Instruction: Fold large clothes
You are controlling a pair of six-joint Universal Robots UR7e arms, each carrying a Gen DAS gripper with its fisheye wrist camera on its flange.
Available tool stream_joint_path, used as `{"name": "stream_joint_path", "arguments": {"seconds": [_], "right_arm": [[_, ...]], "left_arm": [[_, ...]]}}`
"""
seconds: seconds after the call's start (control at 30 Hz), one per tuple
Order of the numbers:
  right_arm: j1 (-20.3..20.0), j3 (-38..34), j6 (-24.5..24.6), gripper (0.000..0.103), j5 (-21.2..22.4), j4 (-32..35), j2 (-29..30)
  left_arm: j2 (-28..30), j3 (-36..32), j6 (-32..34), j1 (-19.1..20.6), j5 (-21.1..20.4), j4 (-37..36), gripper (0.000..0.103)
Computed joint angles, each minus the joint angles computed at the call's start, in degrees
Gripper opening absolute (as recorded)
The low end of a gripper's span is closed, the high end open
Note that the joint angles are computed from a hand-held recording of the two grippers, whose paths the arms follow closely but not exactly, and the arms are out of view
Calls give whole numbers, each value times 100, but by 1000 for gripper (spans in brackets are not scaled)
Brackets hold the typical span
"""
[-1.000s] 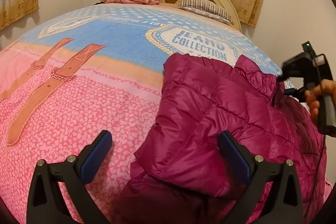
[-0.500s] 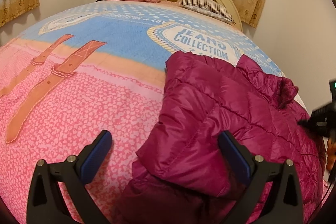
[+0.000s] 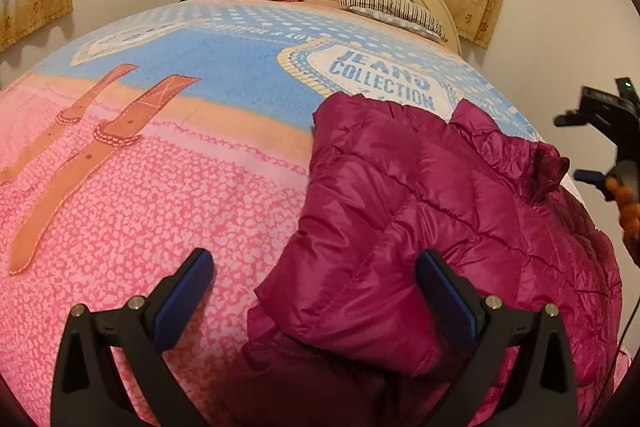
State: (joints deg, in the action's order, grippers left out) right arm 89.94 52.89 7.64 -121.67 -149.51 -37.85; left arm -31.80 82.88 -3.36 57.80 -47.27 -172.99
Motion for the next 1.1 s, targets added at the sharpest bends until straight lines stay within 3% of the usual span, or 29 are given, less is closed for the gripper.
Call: {"name": "stream_joint_path", "arguments": {"seconds": [0.03, 0.13, 0.17, 0.2, 0.27, 0.3, 0.5, 0.67, 0.8, 0.9, 0.97, 1.1], "right_arm": [[-2, -323, 24, 90, -56, 289, 175], [103, -1143, 12, 86, -848, 1093, 709], [112, -1401, 25, 73, -1028, 1401, 863], [113, -1536, 114, 49, -1152, 1727, 944], [110, -1698, 351, 20, -1307, 2213, 1038], [113, -1520, 330, 16, -1359, 2124, 952], [304, 439, -298, 11, -1461, 304, -91], [227, 1922, -145, 11, -1334, -784, -818], [-154, 2800, 267, 11, -660, -1461, -1135], [-322, 3187, -230, 9, -227, -2531, -1149], [-308, 3257, -587, 9, -282, -3007, -1050], [-267, 3325, -932, 9, -363, -3524, -923]], "left_arm": [[0, -6, -3, 6, -25, 15, 103], [-9, -6, 19, 16, -85, 42, 103], [-12, -5, 28, 18, -101, 41, 103], [-11, -8, 29, 21, -115, 45, 103], [-12, -8, 18, 25, -132, 53, 103], [-16, -10, 8, 31, -148, 61, 103], [-17, -2, 22, 28, -158, 24, 103], [-97, 159, 218, 1, -293, -233, 103], [-204, 321, 935, -174, -392, -519, 103], [-208, 202, 1504, -356, -408, -672, 103], [-141, -154, 1588, -418, -543, -397, 103], [559, -2052, 611, -304, -907, 1648, 103]]}}
